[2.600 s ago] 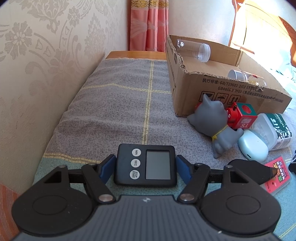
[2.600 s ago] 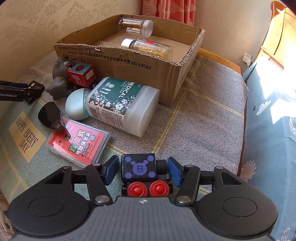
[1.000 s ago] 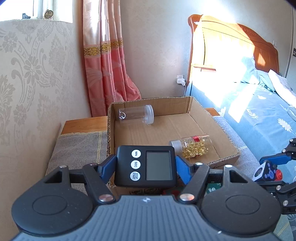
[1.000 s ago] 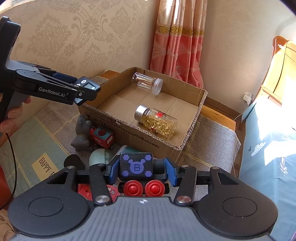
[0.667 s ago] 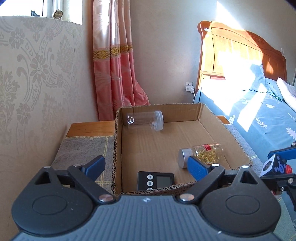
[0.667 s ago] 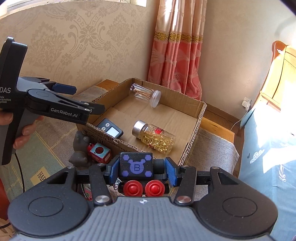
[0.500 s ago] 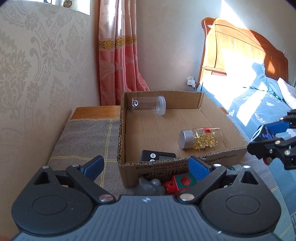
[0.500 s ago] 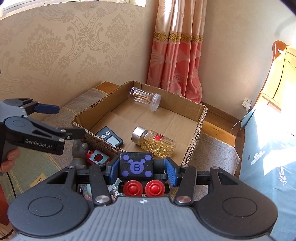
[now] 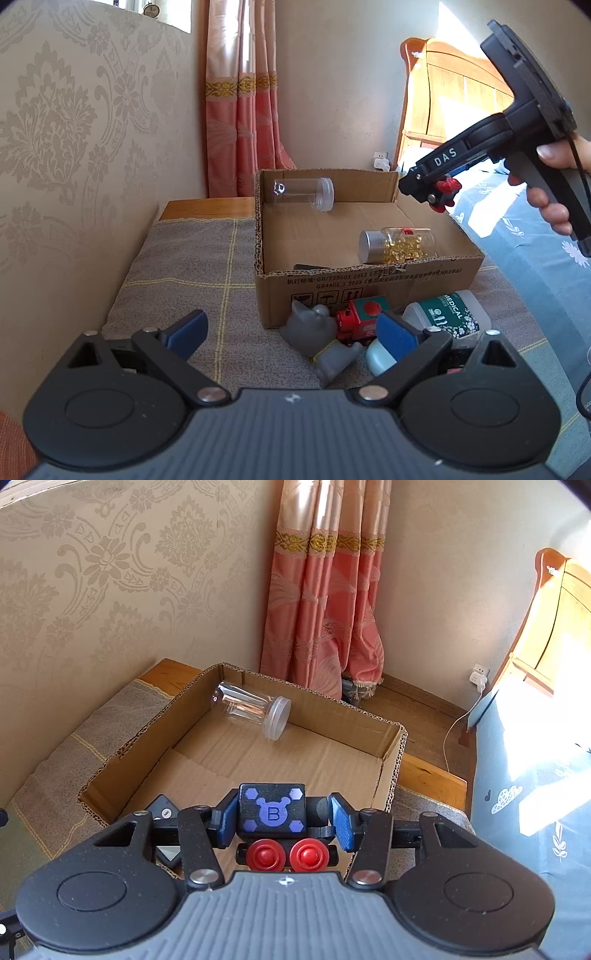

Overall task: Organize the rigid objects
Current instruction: 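Lower the timer and toy block into the box and open both tools, then reach the left tool to the black oval item while the right tool approaches the pink card case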

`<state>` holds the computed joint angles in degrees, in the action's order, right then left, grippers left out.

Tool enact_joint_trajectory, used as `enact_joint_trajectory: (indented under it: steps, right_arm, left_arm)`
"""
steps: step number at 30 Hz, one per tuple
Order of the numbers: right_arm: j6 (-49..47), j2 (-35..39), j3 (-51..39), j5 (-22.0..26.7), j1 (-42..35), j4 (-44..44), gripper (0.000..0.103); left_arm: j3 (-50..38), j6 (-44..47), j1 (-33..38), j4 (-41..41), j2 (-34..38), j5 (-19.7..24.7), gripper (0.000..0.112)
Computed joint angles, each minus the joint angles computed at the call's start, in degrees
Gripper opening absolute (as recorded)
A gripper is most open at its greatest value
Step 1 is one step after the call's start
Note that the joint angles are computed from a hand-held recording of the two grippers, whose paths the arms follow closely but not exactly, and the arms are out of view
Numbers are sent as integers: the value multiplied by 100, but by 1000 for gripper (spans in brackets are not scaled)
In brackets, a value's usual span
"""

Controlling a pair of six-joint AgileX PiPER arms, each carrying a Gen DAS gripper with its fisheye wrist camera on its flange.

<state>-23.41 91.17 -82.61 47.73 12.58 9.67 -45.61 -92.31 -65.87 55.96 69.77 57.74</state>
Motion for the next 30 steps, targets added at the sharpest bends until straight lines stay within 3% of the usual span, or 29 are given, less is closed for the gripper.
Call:
enact_joint_trajectory:
  steps: [2,4,6,8,18,23,30]
  right_arm:
    - [388,272,-194,-163,86,-282,57]
    - [604,490,-425,-103,87,-346,74]
    - [863,436,-342,-270,102,-416,102]
    - [792,224,-121,-438,90,-287,103]
    - [1518,-819,815,-296,358,-886,103]
    - [2018,-1594,1771,-443,546,-1211,103]
    - [2115,-2639,3301,-538,469,-997,103]
  left_arm:
    - [66,-44,-50,0,-48,38,97]
    - [123,-43,-45,-40,-86,50,97]
    - [199,-32,-13,-83,-148,45,98]
    - [261,-23,14,-109,-208,56,98]
    - [470,-112,-98,-128,-449,297,98]
    - [581,-235,-220,-135,-600,510,101]
    - [726,-289,-335,-202,-731,584,101]
